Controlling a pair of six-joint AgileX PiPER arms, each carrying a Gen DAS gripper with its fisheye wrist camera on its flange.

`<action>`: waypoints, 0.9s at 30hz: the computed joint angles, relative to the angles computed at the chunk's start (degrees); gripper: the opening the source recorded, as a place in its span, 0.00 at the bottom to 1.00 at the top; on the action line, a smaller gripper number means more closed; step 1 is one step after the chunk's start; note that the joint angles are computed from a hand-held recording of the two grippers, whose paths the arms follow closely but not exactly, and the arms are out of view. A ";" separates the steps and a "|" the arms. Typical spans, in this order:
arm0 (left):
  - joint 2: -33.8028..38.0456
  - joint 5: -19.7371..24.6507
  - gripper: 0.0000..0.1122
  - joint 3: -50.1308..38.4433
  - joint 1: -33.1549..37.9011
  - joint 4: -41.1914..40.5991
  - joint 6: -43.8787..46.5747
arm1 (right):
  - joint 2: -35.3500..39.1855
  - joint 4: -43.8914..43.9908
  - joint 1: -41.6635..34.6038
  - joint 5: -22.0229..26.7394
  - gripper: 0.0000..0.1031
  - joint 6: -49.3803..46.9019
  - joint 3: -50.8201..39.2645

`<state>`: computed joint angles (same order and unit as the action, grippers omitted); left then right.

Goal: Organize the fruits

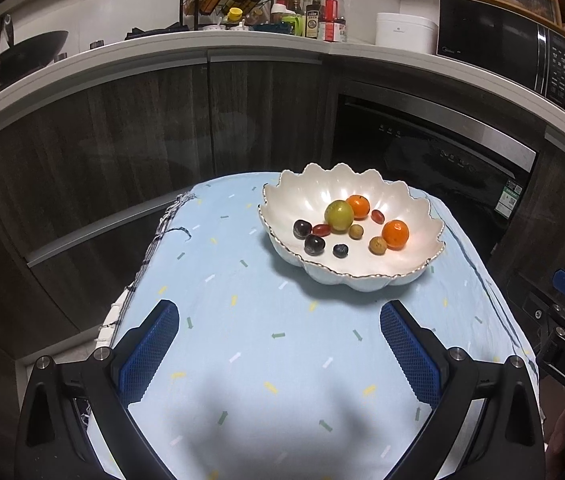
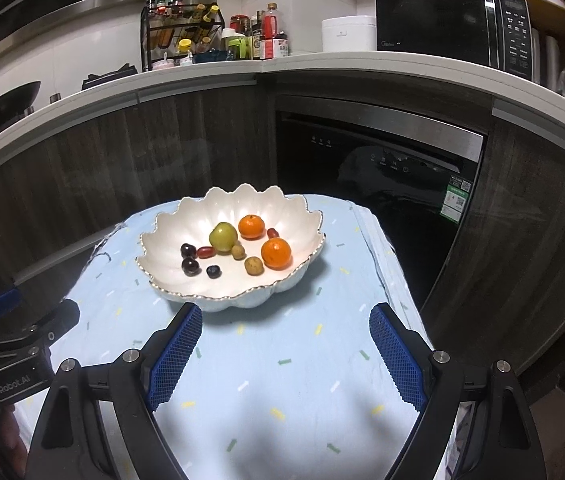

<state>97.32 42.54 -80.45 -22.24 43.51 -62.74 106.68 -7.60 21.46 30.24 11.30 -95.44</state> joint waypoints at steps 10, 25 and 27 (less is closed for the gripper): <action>-4.79 -1.00 0.91 6.97 -2.41 4.73 -5.71 | -6.47 -8.56 1.29 -6.41 0.84 10.48 10.18; -9.26 -1.19 0.91 13.93 -4.87 10.08 -11.30 | -11.83 -21.51 3.33 -10.26 0.84 24.34 18.98; -9.70 -1.02 0.91 14.83 -5.31 11.52 -12.81 | -12.11 -23.62 3.72 -10.24 0.84 26.15 19.47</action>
<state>87.62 41.52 -65.61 -27.55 55.03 -75.55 94.57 -31.22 25.18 20.00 37.45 -75.98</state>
